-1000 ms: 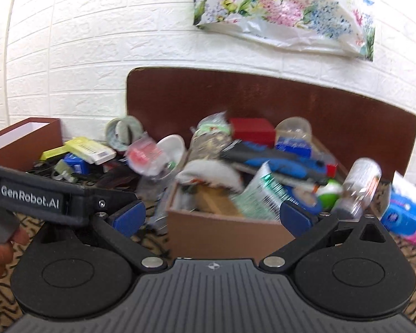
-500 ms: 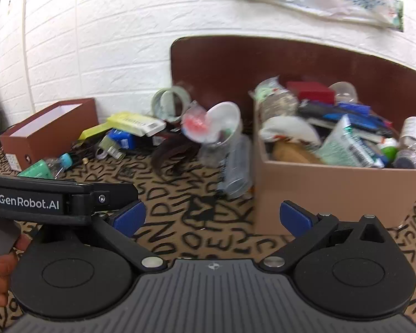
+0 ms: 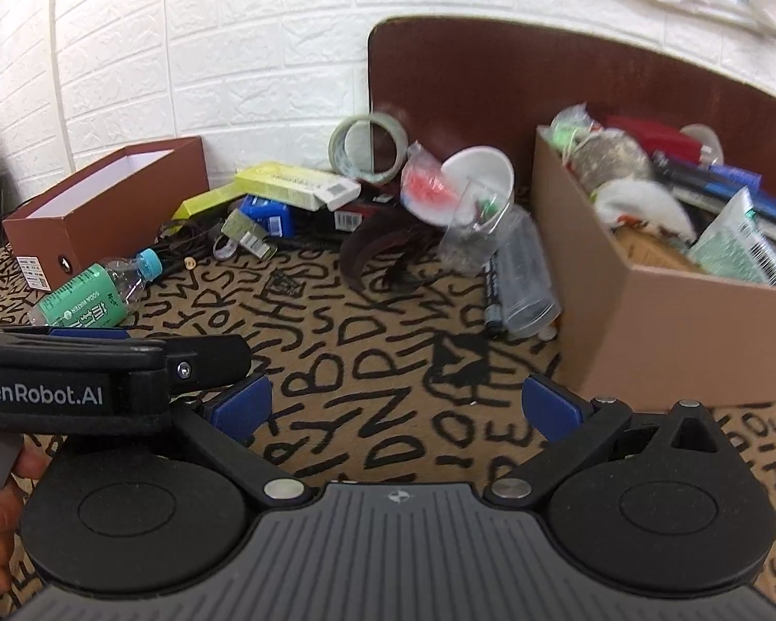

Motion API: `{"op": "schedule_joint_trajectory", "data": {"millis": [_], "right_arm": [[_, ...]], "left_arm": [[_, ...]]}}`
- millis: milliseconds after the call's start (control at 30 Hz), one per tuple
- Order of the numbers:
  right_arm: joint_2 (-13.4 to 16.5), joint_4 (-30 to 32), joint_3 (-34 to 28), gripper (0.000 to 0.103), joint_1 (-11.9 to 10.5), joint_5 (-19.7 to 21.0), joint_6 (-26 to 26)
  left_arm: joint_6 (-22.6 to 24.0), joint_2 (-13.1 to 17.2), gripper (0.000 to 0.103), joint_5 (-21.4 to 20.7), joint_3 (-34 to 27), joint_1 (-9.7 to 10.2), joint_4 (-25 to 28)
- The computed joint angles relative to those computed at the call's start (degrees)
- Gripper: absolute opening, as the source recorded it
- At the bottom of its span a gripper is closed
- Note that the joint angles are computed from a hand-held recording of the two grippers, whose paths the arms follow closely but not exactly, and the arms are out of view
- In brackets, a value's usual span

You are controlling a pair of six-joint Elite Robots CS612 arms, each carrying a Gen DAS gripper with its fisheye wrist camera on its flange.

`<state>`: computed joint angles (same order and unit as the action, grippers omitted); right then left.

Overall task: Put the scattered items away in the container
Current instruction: 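Withdraw the left tool back toward the scattered items, then grasp the yellow medicine box with the left tool and lift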

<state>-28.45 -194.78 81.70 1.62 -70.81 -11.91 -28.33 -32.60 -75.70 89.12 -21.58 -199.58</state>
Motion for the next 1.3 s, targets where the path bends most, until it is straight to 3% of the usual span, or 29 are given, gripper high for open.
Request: {"op": "schedule_joint_trajectory", "data": {"millis": [333,667,967,1133,1300], "right_arm": [[1.79,4.19,-3.41,0.103,0.82,-1.46,0.31],[5.61,6.85,-10.15,0.103,1.07,-2.37,-0.47],[9.88,3.11,-18.78,0.101,1.35,-3.62,-2.63],[12.19,4.12,-24.74,0.099,1.24,-1.87,-3.26],[14.29,6.41,-29.83,0.095,1.26,3.57,-3.59]], "left_arm": [[-0.94,1.95,0.103,-2.96,-2.99,1.43,2.64],[-0.44,4.94,0.101,-4.58,-8.9,2.91,6.6],[2.37,7.59,0.091,-5.2,-16.51,4.19,8.56],[1.43,8.83,0.09,-3.83,-19.98,4.8,8.66],[1.17,9.55,0.089,-1.56,-22.44,5.57,9.97]]}}
